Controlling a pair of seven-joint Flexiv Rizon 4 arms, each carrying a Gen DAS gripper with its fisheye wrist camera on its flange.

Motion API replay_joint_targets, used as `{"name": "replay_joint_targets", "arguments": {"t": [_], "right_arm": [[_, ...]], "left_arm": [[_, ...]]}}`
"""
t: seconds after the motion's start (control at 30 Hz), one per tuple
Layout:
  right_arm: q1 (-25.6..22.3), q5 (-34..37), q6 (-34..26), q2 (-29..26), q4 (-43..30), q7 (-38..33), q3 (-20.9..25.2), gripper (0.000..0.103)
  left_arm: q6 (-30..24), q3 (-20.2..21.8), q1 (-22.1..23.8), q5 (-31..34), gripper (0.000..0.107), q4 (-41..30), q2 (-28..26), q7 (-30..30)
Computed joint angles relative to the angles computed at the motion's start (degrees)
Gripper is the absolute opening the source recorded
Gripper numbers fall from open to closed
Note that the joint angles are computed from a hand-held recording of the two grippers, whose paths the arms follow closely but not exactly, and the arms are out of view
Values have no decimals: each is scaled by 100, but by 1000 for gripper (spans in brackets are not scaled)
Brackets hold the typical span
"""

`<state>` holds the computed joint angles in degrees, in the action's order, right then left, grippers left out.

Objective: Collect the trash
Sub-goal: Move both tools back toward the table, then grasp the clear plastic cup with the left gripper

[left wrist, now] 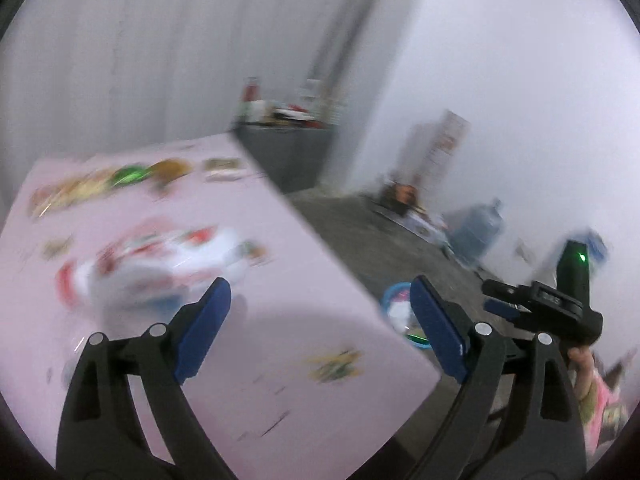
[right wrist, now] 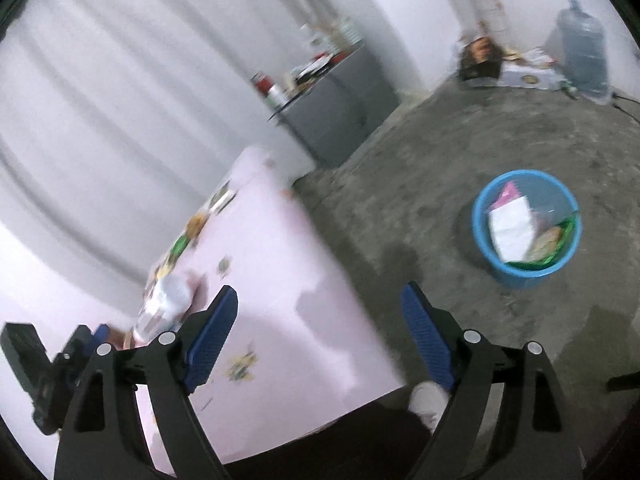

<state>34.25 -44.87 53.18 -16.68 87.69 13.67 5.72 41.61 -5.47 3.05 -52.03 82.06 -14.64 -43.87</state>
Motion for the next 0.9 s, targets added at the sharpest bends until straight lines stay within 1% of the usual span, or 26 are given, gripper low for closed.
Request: {"name": "replay_joint_targets", "arguments": {"t": [0.07, 0.13, 0.2, 0.33, 0.43, 0.5, 0.57, 0.63, 0.77, 0.8, 0.83, 0.9], "right_arm": [[36, 171, 91, -242, -273, -274, 61, 82], [103, 561, 112, -583, -719, -751, 148, 82], [188, 931, 90, -907, -1157, -1272, 209, 82], [333, 1668, -195, -1568, -2135, -2281, 377, 82], [438, 2095, -467, -1939, -2728, -2786, 421, 82], [537, 2321, -687, -2172, -3117, -3045, 411, 81], [623, 2486, -814, -2306, -3379, -3243, 346, 82], [732, 2614, -994, -2487, -3730, -3482, 274, 82], [897, 2816, -1285, -2815, -4380, -3839, 111, 81], [932, 2839, -1379, -2897, -4558, -3947, 77, 81], [966, 2857, -1458, -2975, -4719, -4043, 38, 82], [1023, 2889, -1699, -3180, -5142, -4266, -20, 81]], "left_arm": [[-12, 164, 123, 19, 87, 213, 105, -146], [-35, 319, 244, 172, 87, 363, 183, -226], [117, 468, 344, 347, 87, 555, 285, -258], [378, 673, 554, 395, 87, 949, 459, -356], [538, 764, 670, 478, 87, 1145, 488, -488], [503, 771, 754, 499, 87, 1150, 449, -515], [454, 739, 806, 511, 87, 1072, 364, -587], [377, 675, 832, 594, 87, 846, 181, -762], [-23, 525, 906, 848, 87, 43, -396, -1649], [-12, 472, 913, 867, 87, -135, -542, -1835], [63, 428, 922, 878, 87, -199, -600, -1892], [364, 328, 886, 988, 87, -339, -733, -1770]]}}
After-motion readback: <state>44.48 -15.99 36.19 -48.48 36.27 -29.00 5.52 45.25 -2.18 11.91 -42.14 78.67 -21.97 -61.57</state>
